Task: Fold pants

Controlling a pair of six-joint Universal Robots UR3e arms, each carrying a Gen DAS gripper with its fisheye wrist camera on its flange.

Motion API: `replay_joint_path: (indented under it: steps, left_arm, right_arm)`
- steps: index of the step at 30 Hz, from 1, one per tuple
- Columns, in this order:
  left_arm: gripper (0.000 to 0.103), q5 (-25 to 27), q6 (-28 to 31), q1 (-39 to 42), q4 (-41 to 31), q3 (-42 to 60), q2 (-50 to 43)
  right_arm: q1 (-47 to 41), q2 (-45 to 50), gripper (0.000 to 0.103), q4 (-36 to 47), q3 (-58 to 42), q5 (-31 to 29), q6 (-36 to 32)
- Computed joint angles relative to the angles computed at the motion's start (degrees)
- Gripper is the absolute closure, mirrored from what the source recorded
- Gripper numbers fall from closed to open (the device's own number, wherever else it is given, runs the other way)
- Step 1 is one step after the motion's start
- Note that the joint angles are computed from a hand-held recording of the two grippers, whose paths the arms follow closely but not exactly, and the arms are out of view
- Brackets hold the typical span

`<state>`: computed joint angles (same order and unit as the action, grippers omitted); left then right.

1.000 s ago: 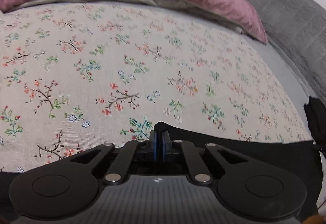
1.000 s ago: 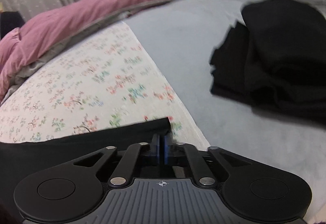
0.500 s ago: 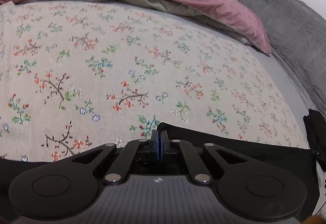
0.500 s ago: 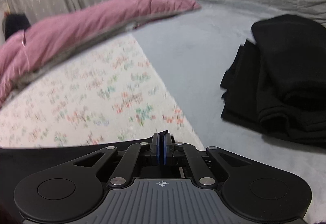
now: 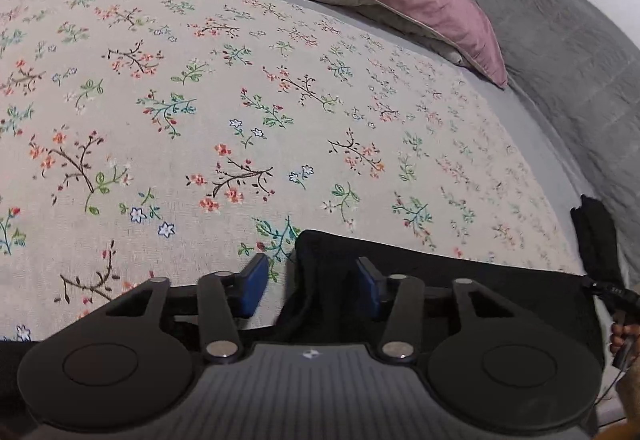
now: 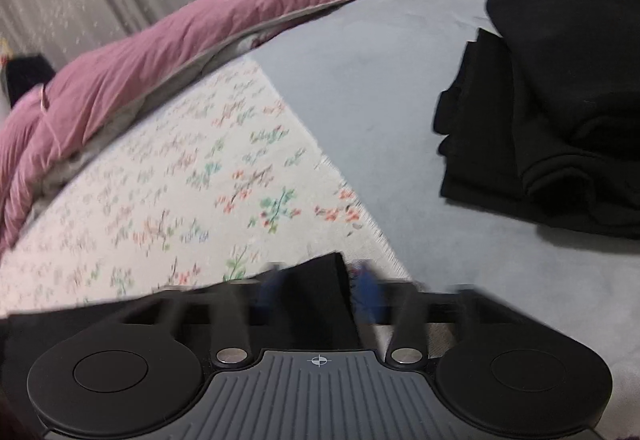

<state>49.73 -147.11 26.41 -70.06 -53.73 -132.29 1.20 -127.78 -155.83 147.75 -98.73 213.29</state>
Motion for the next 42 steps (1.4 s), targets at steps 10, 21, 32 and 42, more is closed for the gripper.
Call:
replay_joint_path:
  steps: [10, 21, 32, 42]
  left_arm:
    - [0.084, -1.95, -10.32, -0.03, 2.91, -0.18, -0.27]
    - [0.084, -3.7, -23.07, -0.96, 24.43, -7.52, 0.26]
    - [0.066, 7.55, -24.24, -4.84, 34.58, -11.39, 0.29]
    - [0.038, 2.19, -11.9, -5.06, 39.76, -43.16, 26.97]
  right_arm:
    - [12.2, 11.13, 0.1, 0.05, -8.82, -14.78, 3.15]
    - [2.06, 27.67, 0.101, -8.77, -22.26, -9.95, -8.96]
    - [7.3, 52.49, 0.086, -4.03, -42.15, -20.48, -8.28]
    - [29.38, 44.43, 0.038, 13.17, -47.43, -29.41, 0.05]
